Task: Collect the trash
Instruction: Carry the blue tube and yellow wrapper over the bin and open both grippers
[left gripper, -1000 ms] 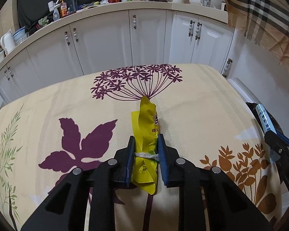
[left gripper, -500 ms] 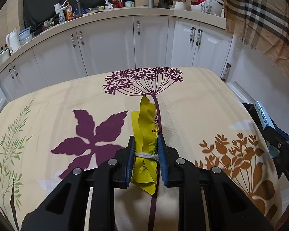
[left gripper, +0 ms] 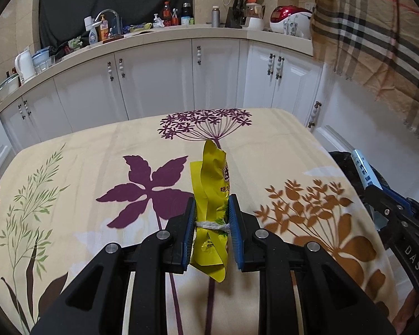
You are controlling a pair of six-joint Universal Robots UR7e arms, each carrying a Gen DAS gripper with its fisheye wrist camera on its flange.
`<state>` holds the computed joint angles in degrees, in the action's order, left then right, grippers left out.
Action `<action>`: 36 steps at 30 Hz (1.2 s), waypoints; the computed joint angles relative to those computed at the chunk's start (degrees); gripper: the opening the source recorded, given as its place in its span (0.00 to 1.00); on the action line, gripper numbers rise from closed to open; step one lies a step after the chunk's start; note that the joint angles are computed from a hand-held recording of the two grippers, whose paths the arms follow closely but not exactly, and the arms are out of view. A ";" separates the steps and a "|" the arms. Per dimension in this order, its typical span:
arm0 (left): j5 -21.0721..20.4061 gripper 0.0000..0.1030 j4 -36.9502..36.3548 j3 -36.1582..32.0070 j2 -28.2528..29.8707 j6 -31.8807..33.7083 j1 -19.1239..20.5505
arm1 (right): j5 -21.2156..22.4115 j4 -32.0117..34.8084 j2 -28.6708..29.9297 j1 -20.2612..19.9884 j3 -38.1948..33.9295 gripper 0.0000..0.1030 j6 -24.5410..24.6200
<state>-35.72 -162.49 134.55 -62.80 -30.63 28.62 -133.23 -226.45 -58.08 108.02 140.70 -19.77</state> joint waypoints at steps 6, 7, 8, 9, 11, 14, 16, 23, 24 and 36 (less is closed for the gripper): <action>-0.21 0.23 0.94 1.08 -0.29 -1.92 -2.86 | -0.31 -2.77 -1.40 0.88 2.72 0.13 -0.10; -0.26 0.23 0.93 1.12 -0.21 -2.11 -3.25 | -0.37 -3.32 -1.85 0.92 3.21 0.13 -0.24; -0.31 0.23 0.77 1.15 0.04 -2.33 -3.84 | -0.49 -3.88 -2.19 0.99 3.62 0.13 -0.40; -0.31 0.23 0.57 1.23 0.20 -2.43 -4.28 | -0.69 -4.62 -2.53 1.10 4.03 0.13 -0.66; -0.52 0.23 -0.43 1.06 1.05 -2.09 -5.21 | -0.97 -5.76 -3.25 1.12 4.71 0.13 -1.27; -0.93 0.23 -2.46 0.41 2.71 -0.67 -6.32 | -1.42 -7.34 -4.58 0.88 5.56 0.13 -2.46; -1.48 0.23 -3.95 -0.31 4.07 0.54 -6.90 | -1.67 -8.37 -5.62 0.50 6.17 0.13 -3.29; -3.51 0.23 -10.38 -3.70 9.66 6.16 -7.92 | -2.30 -12.57 -9.03 -1.99 7.58 0.13 -6.97; -3.57 0.23 -12.14 -4.27 10.82 7.44 -8.01 | -2.23 -13.34 -9.34 -2.36 7.69 0.13 -7.54; -5.34 0.23 -19.19 -12.51 20.52 14.50 -6.78 | 1.79 -22.25 -10.52 -9.33 6.72 0.13 -15.99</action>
<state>-41.06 -181.68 122.04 -42.27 -16.13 21.84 -131.44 -248.69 -68.60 98.69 147.42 -35.76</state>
